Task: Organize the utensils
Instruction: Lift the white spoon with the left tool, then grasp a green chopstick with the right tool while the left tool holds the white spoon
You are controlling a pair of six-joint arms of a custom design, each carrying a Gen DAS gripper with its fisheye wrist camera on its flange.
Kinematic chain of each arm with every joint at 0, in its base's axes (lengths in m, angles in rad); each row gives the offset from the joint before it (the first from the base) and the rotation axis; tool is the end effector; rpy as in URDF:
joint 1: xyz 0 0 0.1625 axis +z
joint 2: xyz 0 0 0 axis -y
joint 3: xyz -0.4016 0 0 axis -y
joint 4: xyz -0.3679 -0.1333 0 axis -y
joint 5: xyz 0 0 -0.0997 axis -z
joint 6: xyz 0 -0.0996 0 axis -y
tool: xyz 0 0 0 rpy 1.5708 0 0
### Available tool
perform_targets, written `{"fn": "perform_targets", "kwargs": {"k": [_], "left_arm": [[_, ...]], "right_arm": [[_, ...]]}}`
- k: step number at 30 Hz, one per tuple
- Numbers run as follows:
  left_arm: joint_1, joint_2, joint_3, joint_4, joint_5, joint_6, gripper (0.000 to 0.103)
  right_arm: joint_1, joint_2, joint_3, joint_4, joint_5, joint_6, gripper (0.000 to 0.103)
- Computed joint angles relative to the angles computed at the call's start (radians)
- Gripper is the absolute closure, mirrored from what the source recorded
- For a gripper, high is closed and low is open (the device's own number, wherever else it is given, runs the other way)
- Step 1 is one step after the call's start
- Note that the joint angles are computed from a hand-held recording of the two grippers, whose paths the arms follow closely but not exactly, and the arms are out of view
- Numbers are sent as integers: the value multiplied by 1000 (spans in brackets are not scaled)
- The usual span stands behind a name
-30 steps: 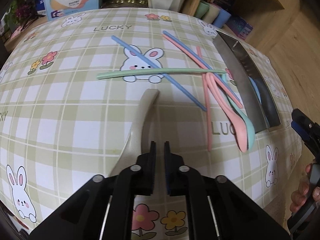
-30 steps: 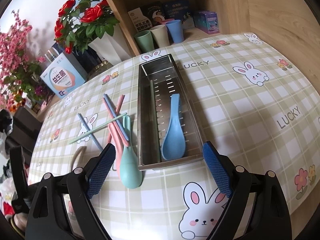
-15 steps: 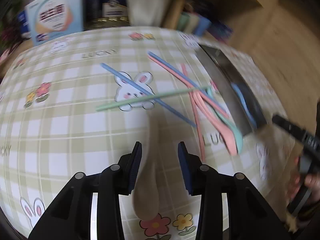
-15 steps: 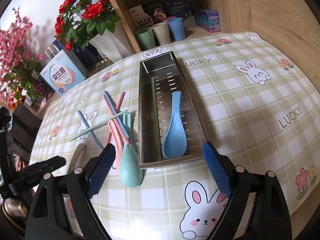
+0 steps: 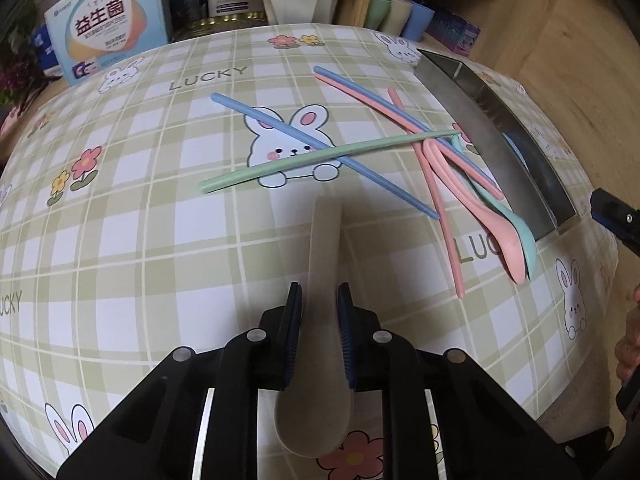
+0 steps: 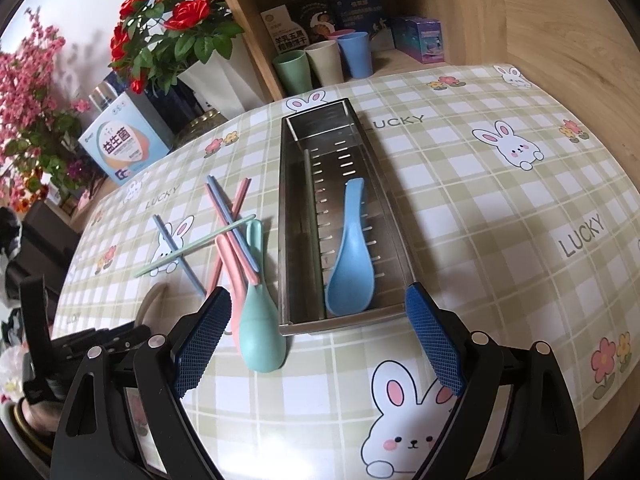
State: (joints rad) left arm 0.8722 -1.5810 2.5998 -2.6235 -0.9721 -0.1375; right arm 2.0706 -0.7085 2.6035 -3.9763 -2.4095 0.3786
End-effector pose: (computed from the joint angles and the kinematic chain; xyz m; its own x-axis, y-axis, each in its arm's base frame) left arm -0.0423 -0.3449 0.1720 -0.7269 0.4069 -0.5533 0.5483 0.8289 -0.1108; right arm 0.1992 -0.2413 0.0657 -0.8615 0.2818 0.4224 -0.1073 0.7120 -0.6939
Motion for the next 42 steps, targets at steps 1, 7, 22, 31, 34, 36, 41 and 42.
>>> {"fn": "perform_targets", "kwargs": {"k": [1,7,22,31,34,36,41,42], "left_arm": [[3,-3,3,-8,2,-7,86],[12,-86,34,-13,-4,-89,86],[53,-221,73,-18,21,-99,86],[100,-229,77,-57,20,-67,86],[106,-228,76,-65,14,-58,86],[111,-227,77,-75,7,-51,86],[131,-222,74,-99,-16,-40,86],[130,-224,76,-99,-16,-41,86]], "right_arm": [[0,1,-1,1,1,-2,17],[1,8,-3,-2,8,-19,18],[12,-25,-234,396,76,-479,49],[-11,80,-494,722,25,-682,65],[-20,103,-559,847,14,-696,66],[-23,115,-586,901,5,-707,66],[-36,117,-624,985,31,-684,66],[-40,117,-630,992,44,-680,66]]}}
